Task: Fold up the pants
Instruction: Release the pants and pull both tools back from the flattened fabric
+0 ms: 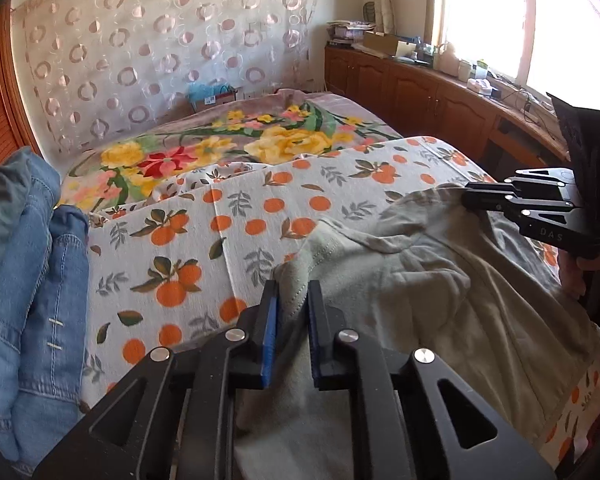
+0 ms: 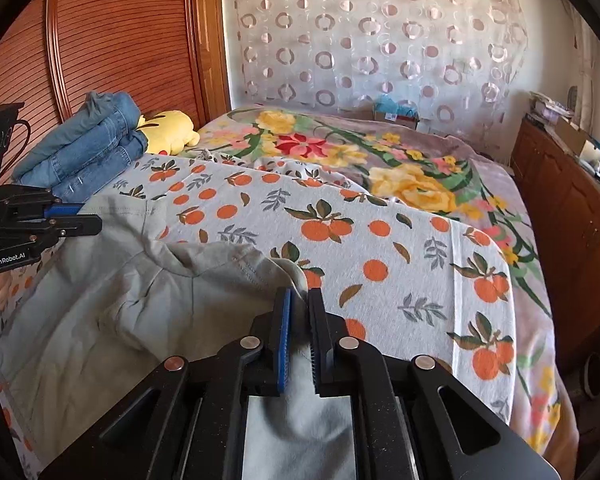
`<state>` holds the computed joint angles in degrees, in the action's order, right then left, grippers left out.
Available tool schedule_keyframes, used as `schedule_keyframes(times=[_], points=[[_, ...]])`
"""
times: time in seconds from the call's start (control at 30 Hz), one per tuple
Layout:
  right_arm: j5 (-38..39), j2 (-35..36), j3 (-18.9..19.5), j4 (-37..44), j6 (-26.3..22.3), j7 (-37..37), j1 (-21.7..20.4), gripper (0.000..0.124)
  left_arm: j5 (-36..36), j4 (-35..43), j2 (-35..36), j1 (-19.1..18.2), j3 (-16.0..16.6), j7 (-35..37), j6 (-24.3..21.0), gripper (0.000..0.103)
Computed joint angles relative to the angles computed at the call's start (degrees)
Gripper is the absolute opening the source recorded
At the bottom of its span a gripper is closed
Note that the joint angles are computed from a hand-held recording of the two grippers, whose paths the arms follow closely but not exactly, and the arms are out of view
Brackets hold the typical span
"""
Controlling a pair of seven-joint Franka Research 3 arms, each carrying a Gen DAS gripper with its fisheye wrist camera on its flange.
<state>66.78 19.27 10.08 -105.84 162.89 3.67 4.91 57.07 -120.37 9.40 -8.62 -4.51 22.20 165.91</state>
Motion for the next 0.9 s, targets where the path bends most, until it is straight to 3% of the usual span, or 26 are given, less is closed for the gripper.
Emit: schedule_keyframes(times=[0.17,0.23,0.3,0.57,0.73,0.9], points=[[1.92,-4.67,-0.64,-4.92,-0.93,-0.82,0.01,0.012,2.56,-3.54,-3.38,-0.30,-0.55,-3.60,0.34,0.033],[2.94,-6.67,-1.36,-7.00,-1.90,-1.13,0.32,0.013,3.30,-4.63,-4.35,-0.07,-1.09,-4.89,0.52,0.045],[4.13,-8.77,-2.22,-9.43,-2.25,-1.77,0.86,0.015,4.96,-5.96,-5.46,0.12,-1.57,-7.12,1.37,0.052],[6.27,-16.09,-5.82,-18.60,-2.21,-2.60,3.63,0.023,8.07,-11.31,-9.53,0.89,-4.19,-12.39,1.60,0.053],[7.72,-19.76,-7.44,-22.92,-2.45,-0.11,5.10,0.023,10.22,-15.15,-12.55,1.57,-5.73,-17.26,1.16,0.053],[11.60,-24.13,-8.78,-28.16,-0.88,-2.73,6.58,0.023,10.71,-19.41,-16.43,2.12,-7.48,-20.07,0.27,0.053]])
